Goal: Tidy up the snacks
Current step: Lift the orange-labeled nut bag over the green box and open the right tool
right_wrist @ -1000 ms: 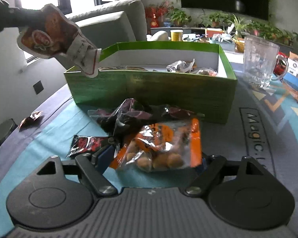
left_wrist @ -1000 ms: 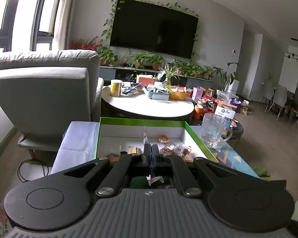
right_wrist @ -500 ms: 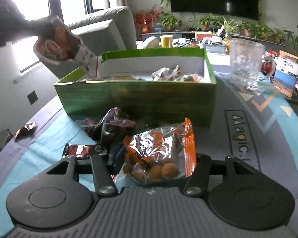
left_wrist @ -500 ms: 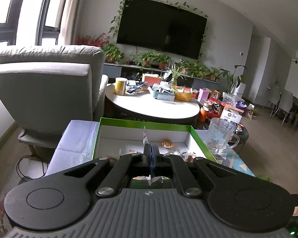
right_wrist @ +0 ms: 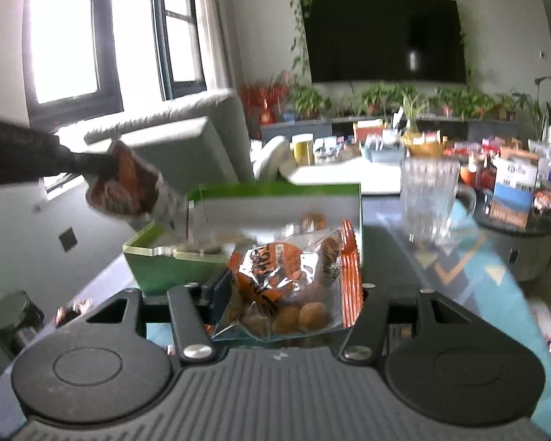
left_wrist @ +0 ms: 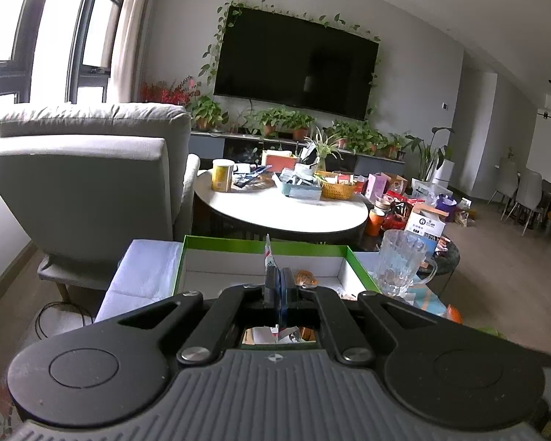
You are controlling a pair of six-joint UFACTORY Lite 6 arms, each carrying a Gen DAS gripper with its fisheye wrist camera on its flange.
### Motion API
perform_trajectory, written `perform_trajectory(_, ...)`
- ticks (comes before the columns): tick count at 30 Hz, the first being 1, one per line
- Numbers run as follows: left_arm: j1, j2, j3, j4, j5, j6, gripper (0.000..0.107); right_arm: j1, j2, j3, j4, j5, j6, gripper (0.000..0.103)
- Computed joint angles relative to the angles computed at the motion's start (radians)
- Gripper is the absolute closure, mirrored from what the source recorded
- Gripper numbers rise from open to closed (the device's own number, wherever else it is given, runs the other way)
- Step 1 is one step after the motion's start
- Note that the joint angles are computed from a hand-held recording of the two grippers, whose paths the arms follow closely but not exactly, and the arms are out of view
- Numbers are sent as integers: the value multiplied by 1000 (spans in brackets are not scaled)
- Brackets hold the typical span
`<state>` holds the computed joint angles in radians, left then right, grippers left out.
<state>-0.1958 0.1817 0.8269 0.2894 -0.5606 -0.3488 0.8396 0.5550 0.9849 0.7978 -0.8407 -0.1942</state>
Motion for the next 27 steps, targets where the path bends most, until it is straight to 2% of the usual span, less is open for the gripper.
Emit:
perform_trajectory(6, -16, 22, 41, -29, 10, 27, 106, -31, -20, 35, -29, -27, -28, 46)
perform_trajectory(14, -28, 118, 138, -48, 36, 45, 106, -87, 43, 137, -74, 11, -29, 46)
perform_trajectory(22, -23, 255, 272, -27, 84, 12, 106, -133, 128, 248, -108, 78, -19, 46)
perform_trajectory(27, -13, 339, 358, 42, 109, -68, 106, -156, 188, 332, -98, 131, -33, 46)
